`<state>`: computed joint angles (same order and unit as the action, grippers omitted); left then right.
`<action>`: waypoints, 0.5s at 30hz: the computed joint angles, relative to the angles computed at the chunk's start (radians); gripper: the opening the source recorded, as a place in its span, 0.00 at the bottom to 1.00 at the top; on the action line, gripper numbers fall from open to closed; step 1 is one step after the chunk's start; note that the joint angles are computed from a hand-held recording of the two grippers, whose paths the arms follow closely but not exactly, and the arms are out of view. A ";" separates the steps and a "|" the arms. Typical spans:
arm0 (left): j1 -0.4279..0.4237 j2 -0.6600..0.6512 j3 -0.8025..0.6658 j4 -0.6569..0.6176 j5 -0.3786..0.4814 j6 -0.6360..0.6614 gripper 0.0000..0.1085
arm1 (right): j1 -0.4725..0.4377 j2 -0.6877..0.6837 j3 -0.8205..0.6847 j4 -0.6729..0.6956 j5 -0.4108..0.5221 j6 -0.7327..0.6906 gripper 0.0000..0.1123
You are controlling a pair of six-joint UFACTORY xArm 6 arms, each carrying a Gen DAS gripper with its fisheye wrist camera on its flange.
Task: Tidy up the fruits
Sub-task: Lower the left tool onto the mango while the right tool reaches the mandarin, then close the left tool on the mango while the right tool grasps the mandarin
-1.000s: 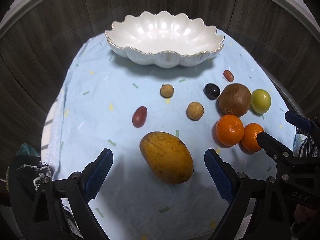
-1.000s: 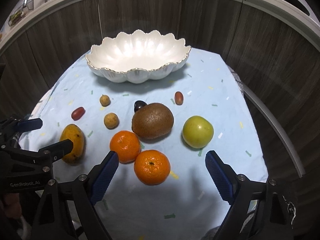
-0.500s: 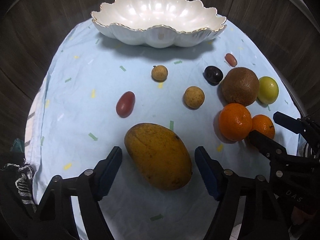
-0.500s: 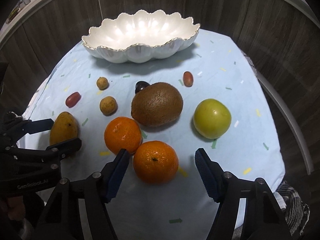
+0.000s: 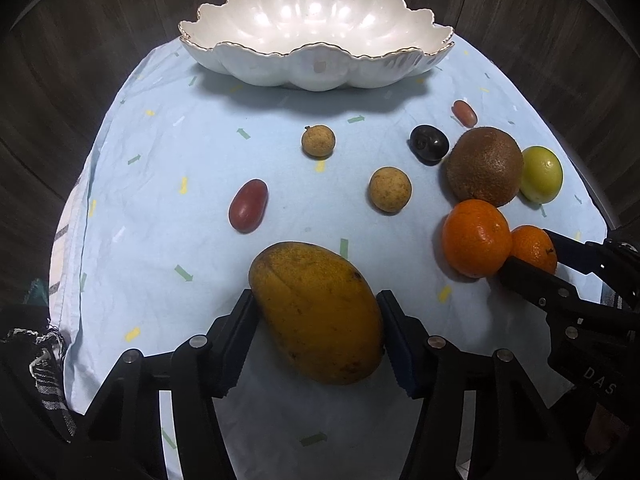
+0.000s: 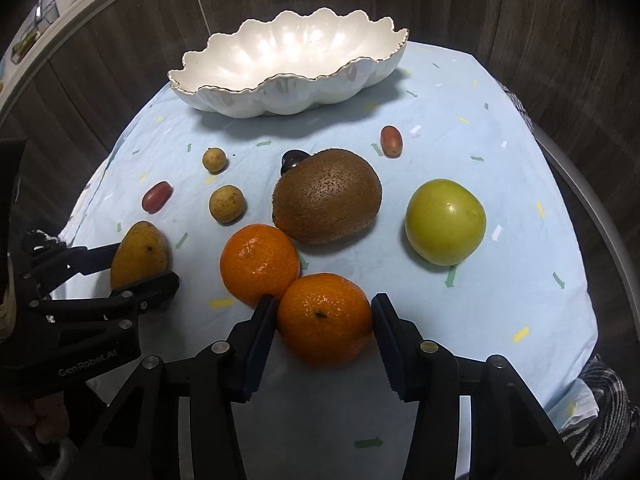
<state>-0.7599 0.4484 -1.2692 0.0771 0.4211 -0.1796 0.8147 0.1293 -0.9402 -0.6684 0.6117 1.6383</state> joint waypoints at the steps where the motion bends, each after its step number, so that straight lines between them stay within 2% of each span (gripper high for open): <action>1: -0.001 -0.003 0.005 0.008 -0.005 -0.006 0.53 | 0.003 0.001 -0.002 0.001 0.005 -0.002 0.43; 6: -0.003 -0.020 0.026 -0.001 -0.015 0.003 0.51 | 0.008 -0.003 -0.005 0.009 0.008 -0.016 0.42; 15: -0.003 -0.074 0.085 0.007 -0.084 0.006 0.49 | 0.036 -0.024 -0.014 -0.024 0.059 0.015 0.42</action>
